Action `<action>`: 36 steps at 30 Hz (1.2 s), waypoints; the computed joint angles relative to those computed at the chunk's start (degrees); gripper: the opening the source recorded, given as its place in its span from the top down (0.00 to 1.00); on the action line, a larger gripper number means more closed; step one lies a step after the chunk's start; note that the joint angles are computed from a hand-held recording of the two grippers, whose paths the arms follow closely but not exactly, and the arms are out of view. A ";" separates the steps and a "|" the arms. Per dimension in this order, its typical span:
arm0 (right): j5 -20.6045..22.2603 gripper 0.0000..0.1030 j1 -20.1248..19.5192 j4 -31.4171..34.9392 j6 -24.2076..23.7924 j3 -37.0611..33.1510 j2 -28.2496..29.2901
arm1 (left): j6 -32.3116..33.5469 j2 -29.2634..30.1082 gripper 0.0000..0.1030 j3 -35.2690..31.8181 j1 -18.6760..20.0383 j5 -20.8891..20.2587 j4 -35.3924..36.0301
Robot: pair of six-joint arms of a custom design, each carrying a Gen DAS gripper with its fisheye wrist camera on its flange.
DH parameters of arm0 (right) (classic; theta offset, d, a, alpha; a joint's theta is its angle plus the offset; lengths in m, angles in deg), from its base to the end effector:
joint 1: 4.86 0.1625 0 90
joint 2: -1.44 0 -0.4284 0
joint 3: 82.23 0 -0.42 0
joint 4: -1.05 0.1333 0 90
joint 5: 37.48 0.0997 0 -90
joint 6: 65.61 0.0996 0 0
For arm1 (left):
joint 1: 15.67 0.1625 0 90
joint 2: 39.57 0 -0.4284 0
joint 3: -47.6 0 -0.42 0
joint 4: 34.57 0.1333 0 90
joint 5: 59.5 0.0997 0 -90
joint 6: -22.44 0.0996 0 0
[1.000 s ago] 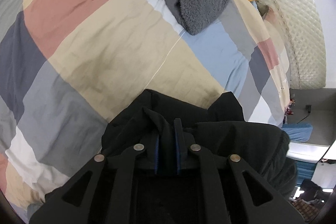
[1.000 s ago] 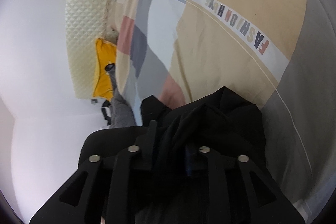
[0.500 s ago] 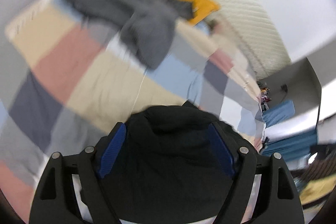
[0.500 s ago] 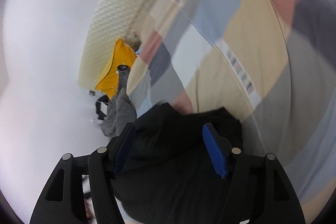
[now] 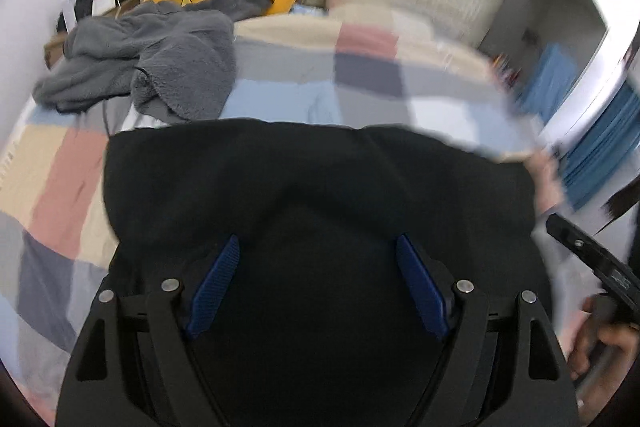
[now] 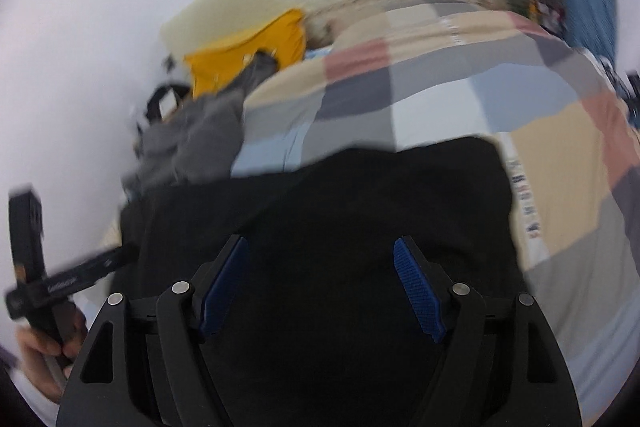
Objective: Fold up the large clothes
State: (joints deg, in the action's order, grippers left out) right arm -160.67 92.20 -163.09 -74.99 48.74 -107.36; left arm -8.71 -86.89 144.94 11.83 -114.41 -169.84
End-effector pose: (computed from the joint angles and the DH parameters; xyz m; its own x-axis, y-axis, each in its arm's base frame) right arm 0.1246 -0.3654 0.4367 -0.8594 0.2211 0.4611 -0.2187 0.6562 -0.7222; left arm -0.4911 -0.4705 0.0661 -0.7445 0.4019 -0.5331 0.5829 0.7806 -0.2255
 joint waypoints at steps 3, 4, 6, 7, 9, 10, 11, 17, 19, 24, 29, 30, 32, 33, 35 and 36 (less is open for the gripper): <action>-3.33 0.26 -0.11 -11.69 -7.74 1.65 5.90 | 1.67 2.51 0.21 -0.62 0.36 3.40 -1.92; -2.91 0.24 -0.62 -14.56 -9.34 1.86 7.05 | 2.43 3.23 0.20 -1.05 0.78 3.84 -2.75; -0.92 0.21 -2.39 -16.92 -10.64 1.50 8.32 | 3.03 3.96 0.19 -1.63 1.37 3.80 -2.91; -0.68 0.20 -2.80 -17.20 -10.74 1.22 8.85 | 3.51 4.74 0.18 -2.28 1.83 3.99 -3.04; -0.58 0.18 -3.77 -17.85 -11.03 -0.12 10.78 | 3.74 5.80 0.17 -2.74 2.08 4.93 -3.51; -0.70 0.17 -4.19 -18.36 -11.27 -0.71 11.77 | 3.87 6.48 0.16 -3.07 2.19 5.44 -4.01; -1.04 0.17 -4.29 -18.86 -11.53 -1.29 12.74 | 3.99 7.10 0.16 -3.39 2.25 6.10 -4.42; -2.89 0.14 -5.87 -17.34 -12.00 -5.40 16.77 | 5.16 11.54 0.15 -8.16 3.59 7.81 -3.84; -2.65 0.13 -6.44 -16.91 -12.22 -6.25 17.63 | 5.41 12.38 0.15 -9.13 4.21 7.59 -3.77; -2.76 0.12 -6.97 -19.60 -13.94 -6.06 19.05 | 5.46 13.38 0.15 -9.41 4.26 8.78 -3.82; -2.09 0.12 -6.62 -17.98 -13.84 -4.63 17.03 | 5.78 11.91 0.15 -7.08 3.50 9.30 -5.25; -1.01 0.12 -6.64 -16.23 -13.40 -4.24 15.56 | 6.08 10.75 0.14 -5.53 3.27 8.66 -6.73; 0.20 0.13 -6.31 -15.29 -14.64 -3.29 13.17 | 5.34 9.18 0.14 -3.36 3.28 7.54 -9.36; -0.60 0.13 -5.67 -16.86 -16.13 -2.64 12.41 | 4.65 7.54 0.14 -1.12 2.96 6.63 -11.28; -0.67 0.12 -5.05 -18.58 -19.34 -1.39 9.99 | 5.35 5.41 0.14 1.19 2.24 5.99 -12.67; -0.49 0.12 -5.00 -18.67 -19.72 -1.09 8.98 | 5.37 4.60 0.14 1.75 1.95 6.14 -12.55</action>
State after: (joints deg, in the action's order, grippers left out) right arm -161.16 87.20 -181.76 -94.71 47.65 -98.39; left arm -3.33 -82.29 146.69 13.78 -108.26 -182.39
